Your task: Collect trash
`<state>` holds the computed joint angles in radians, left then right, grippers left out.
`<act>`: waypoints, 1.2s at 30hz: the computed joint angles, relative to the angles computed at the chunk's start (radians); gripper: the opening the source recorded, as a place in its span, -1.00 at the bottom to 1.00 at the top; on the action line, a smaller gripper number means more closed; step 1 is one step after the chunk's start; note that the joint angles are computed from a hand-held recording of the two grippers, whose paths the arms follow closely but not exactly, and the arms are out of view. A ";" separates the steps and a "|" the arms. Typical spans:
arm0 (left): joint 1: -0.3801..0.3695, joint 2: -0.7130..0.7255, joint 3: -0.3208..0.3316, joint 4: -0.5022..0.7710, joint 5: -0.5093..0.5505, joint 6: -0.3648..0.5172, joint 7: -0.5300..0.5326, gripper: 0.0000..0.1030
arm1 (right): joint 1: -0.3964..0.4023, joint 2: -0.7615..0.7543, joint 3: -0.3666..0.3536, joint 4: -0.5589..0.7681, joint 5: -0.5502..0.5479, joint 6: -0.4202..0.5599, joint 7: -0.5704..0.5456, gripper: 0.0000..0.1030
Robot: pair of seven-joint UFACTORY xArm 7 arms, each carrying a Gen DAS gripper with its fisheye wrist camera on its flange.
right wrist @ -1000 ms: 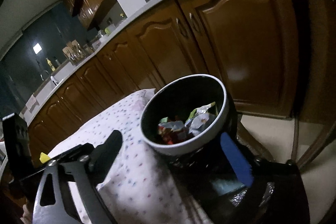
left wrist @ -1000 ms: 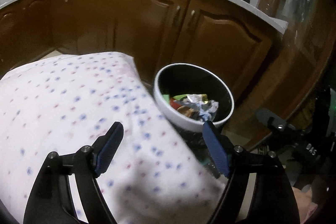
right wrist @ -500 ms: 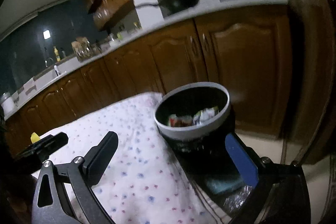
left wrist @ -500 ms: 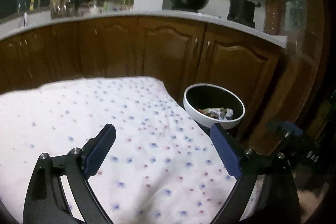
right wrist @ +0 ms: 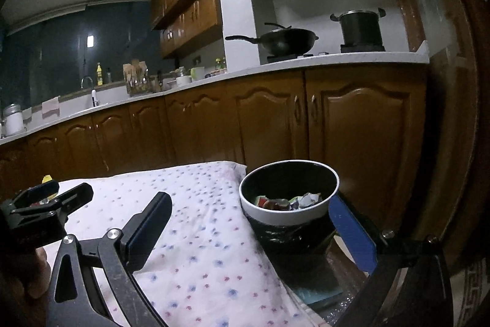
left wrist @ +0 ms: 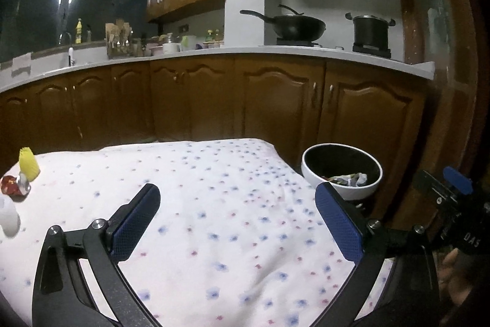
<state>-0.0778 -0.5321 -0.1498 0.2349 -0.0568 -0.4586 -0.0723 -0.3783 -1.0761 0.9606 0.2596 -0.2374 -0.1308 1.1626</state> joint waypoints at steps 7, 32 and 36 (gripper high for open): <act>0.008 -0.023 -0.005 -0.018 -0.002 0.001 0.003 1.00 | 0.004 -0.002 0.000 -0.002 0.002 0.002 0.006 1.00; 0.003 -0.032 0.002 -0.025 0.008 0.002 -0.003 1.00 | 0.027 -0.007 -0.001 0.007 -0.009 0.019 0.036 1.00; -0.001 -0.037 0.008 -0.028 0.013 0.003 -0.005 1.00 | 0.025 -0.005 0.000 0.008 -0.010 0.016 0.038 1.00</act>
